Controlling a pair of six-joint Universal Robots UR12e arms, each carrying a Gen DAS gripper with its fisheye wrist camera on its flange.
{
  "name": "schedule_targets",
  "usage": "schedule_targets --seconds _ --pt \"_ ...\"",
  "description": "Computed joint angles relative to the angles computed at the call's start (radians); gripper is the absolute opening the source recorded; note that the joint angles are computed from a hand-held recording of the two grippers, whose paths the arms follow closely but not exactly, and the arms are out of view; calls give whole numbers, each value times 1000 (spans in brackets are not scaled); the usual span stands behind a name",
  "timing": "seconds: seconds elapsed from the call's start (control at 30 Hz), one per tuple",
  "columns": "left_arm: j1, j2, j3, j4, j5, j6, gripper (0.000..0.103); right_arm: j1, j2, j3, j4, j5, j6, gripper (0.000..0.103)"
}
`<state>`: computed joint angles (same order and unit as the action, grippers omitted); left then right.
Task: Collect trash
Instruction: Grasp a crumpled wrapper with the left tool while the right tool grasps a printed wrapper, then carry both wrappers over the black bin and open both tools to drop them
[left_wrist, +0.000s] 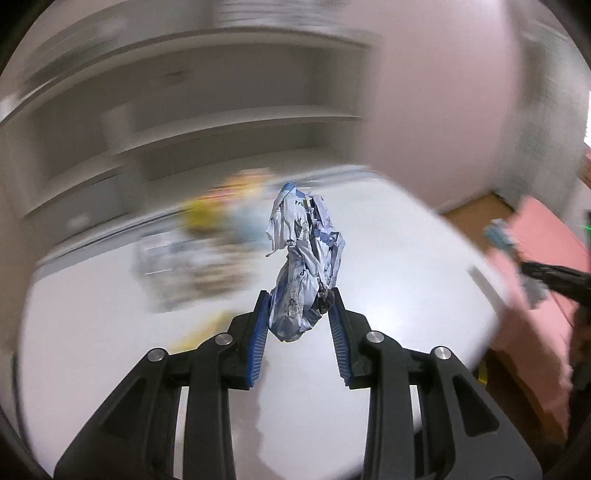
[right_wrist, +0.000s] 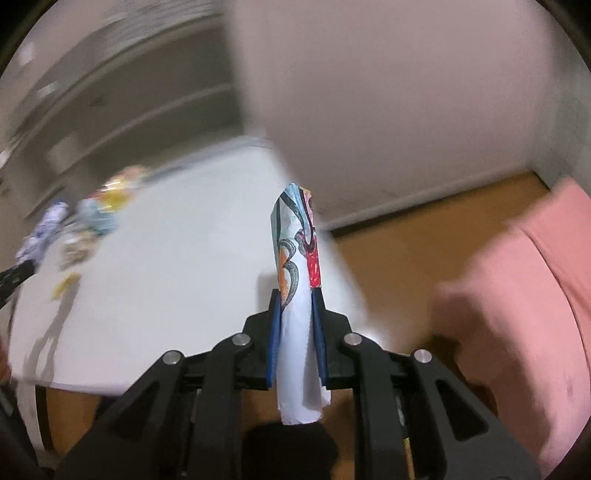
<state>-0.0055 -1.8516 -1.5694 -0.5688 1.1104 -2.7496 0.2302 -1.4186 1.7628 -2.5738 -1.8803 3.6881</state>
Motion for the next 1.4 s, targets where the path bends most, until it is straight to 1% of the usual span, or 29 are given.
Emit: schedule_targets --seconds 0.03,0.13,0.2,0.3,0.4,0.5,0.57,0.7,0.8,0.9,1.07,1.1,1.13,1.17,1.2,1.23,1.33,1.4 --pt "-24 6 -6 -16 -31 29 31 -11 -26 39 12 -21 38 16" --pt "-92 20 -27 -57 -102 93 31 -50 -102 152 48 -44 150 16" --pt "-139 24 -38 -84 -129 129 31 -77 -141 217 58 -30 209 17" --pt "-214 22 -54 -116 -154 172 31 -115 -176 294 59 0 277 17" --pt "-269 15 -65 -159 -143 218 31 -152 -188 349 59 48 312 17" --pt "-304 0 -74 -168 -115 252 31 -184 -185 388 50 115 328 17" --pt "-320 -8 -75 -184 -97 257 31 -203 -178 406 50 165 325 17" --pt "-344 -32 -73 -206 -49 253 31 -230 -174 436 52 218 325 17" --pt "-355 -53 -57 -224 -31 250 31 -236 -175 444 43 231 331 17" --pt "-354 -61 -55 -234 -20 262 31 -241 -172 445 35 239 324 17" --pt "-360 -66 -50 -244 -15 257 31 -241 -169 441 25 240 318 18" --pt "-357 -63 -55 -245 -15 261 31 -241 -169 443 14 238 324 27" --pt "-357 -62 -58 -245 -12 260 31 -242 -169 444 7 238 327 40" --pt "-358 -62 -57 -250 -10 260 31 -242 -170 445 4 232 332 48" --pt "-358 -64 -55 -255 -7 261 31 -239 -172 446 -2 219 339 61" --pt "-364 -72 -46 -257 -3 256 31 -237 -174 447 -9 211 342 63" --pt "-367 -78 -39 -277 2 261 31 -241 -180 452 -23 208 354 63" --pt "-371 -82 -31 -289 6 262 31 -240 -186 454 -24 193 371 64"
